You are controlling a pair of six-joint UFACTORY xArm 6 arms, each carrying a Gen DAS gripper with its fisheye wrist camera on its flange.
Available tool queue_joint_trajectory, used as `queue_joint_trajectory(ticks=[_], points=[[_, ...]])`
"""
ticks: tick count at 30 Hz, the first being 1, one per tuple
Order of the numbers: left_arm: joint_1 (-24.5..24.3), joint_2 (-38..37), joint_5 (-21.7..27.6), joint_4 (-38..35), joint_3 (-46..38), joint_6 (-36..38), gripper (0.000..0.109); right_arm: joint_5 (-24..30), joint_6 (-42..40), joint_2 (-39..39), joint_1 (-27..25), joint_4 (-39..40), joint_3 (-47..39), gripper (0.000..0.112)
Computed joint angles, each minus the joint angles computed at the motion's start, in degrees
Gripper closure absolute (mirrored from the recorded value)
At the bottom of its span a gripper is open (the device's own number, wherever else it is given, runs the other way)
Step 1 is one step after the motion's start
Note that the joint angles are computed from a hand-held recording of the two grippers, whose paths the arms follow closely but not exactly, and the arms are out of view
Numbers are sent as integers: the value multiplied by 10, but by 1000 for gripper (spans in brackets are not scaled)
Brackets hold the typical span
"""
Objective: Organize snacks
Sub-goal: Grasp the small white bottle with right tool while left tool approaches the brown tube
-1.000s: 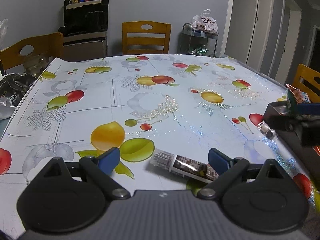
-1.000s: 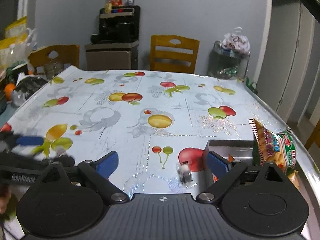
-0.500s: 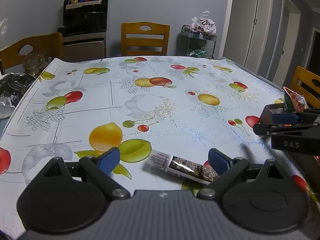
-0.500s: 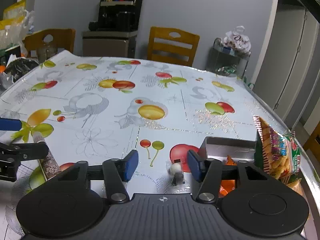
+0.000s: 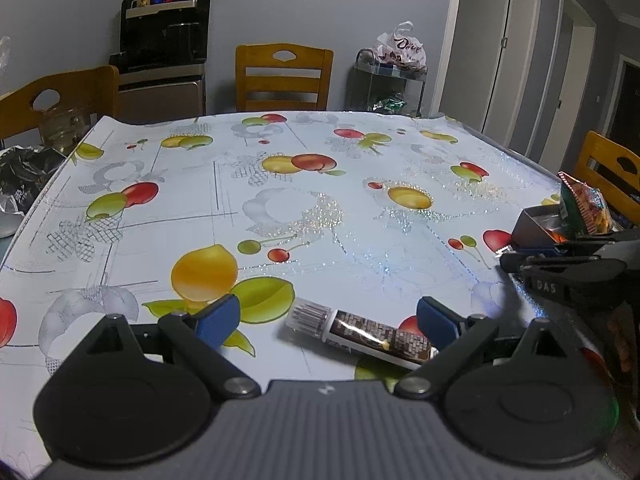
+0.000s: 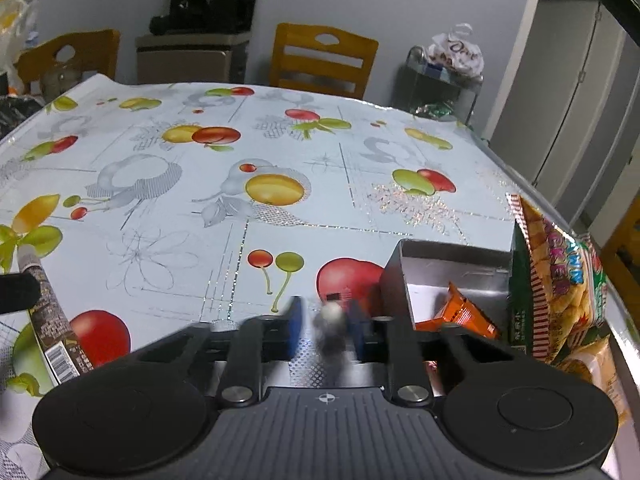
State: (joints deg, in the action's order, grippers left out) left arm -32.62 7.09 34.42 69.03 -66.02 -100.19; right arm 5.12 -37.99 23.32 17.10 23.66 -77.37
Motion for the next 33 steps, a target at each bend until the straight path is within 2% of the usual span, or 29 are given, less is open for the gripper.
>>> queue_joint_trajectory(ticks=[3, 8, 9, 11, 13, 14, 19, 26, 31, 33], points=[[3, 0, -8, -5, 1, 3, 13, 20, -40, -8, 0, 53, -1, 95], [5, -2, -18, -34, 3, 25, 13, 75, -162, -49, 5, 188, 20, 95], [8, -3, -31, -51, 5, 35, 13, 83, -183, -59, 6, 207, 26, 95], [24, -9, -86, -88, 18, 46, 13, 94, -228, -78, 9, 248, 42, 95], [37, -14, -135, -112, 32, 48, 13, 109, -244, -91, 9, 263, 52, 95], [39, -15, -143, -115, 36, 47, 13, 117, -249, -97, 9, 267, 56, 95], [38, -6, -139, -127, 31, 57, 13, 129, -271, -114, 10, 287, 73, 95], [40, 7, -152, -71, 19, 20, 13, 159, -285, -136, -1, 293, 101, 95], [18, 33, -92, -28, -13, 33, 13, 164, -332, -160, -7, 319, 132, 95], [21, 41, -105, -24, -19, 44, 13, 175, -348, -170, -13, 332, 142, 95]])
